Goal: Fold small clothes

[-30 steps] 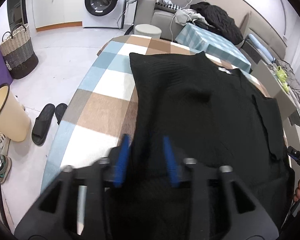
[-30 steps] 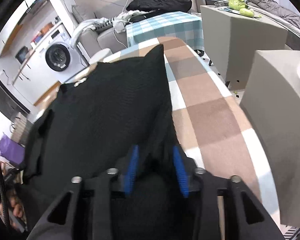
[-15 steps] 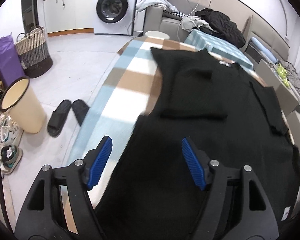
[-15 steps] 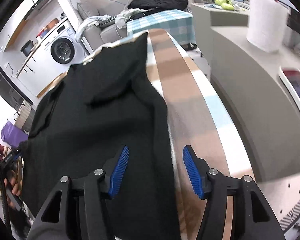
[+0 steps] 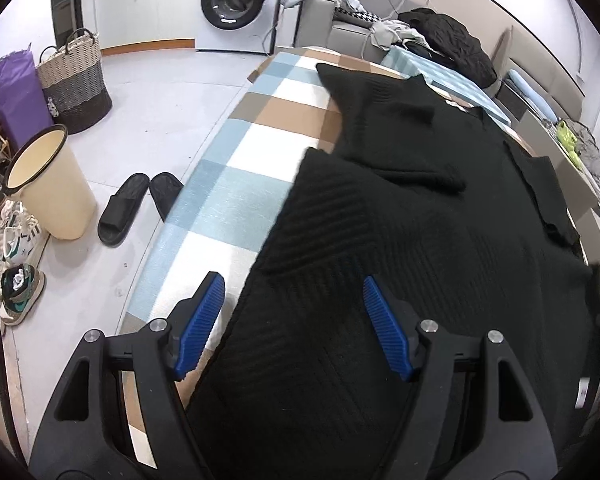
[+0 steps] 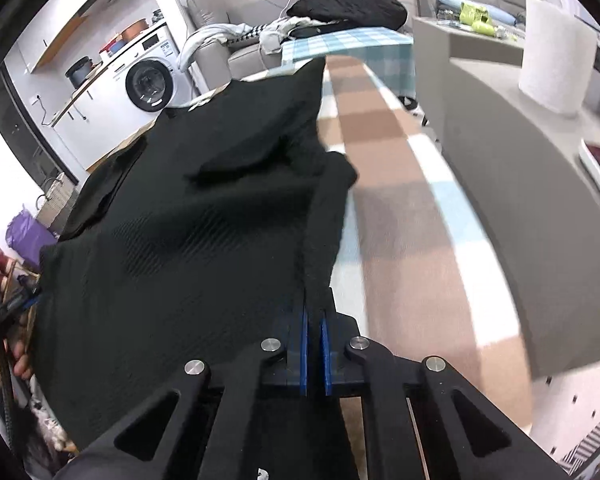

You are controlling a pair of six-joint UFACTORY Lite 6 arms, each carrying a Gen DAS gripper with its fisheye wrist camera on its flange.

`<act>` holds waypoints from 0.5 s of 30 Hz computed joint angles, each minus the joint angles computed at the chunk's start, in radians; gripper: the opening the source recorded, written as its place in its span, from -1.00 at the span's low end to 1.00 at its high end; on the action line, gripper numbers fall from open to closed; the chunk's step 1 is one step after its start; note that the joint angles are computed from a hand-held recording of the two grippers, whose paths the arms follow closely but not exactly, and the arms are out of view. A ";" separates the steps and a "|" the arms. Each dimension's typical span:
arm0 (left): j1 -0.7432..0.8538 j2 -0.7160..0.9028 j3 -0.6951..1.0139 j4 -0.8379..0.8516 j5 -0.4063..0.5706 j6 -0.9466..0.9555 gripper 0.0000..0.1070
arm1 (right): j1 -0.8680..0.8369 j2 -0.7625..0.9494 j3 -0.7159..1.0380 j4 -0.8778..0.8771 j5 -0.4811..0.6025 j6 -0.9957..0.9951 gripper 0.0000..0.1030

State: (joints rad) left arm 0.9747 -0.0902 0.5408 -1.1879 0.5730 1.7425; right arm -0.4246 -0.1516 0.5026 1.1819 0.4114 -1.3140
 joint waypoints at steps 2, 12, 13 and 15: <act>-0.011 -0.026 -0.013 0.015 0.000 -0.024 0.30 | -0.018 0.084 0.083 0.037 0.001 -0.007 -0.90; -0.026 -0.043 -0.043 -0.008 0.002 -0.005 -0.51 | -0.055 0.159 0.153 -0.019 0.085 0.009 -0.82; -0.026 -0.037 -0.038 0.000 0.010 -0.005 -0.69 | -0.059 0.162 0.149 0.000 0.090 -0.009 -0.82; -0.006 -0.038 -0.036 0.011 0.047 -0.005 -0.88 | -0.053 0.159 0.139 0.022 0.086 -0.027 -0.84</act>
State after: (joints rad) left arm 0.9686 -0.1279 0.5044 -1.1769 0.6203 1.7374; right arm -0.4775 0.0070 0.6416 1.2040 0.4973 -1.3409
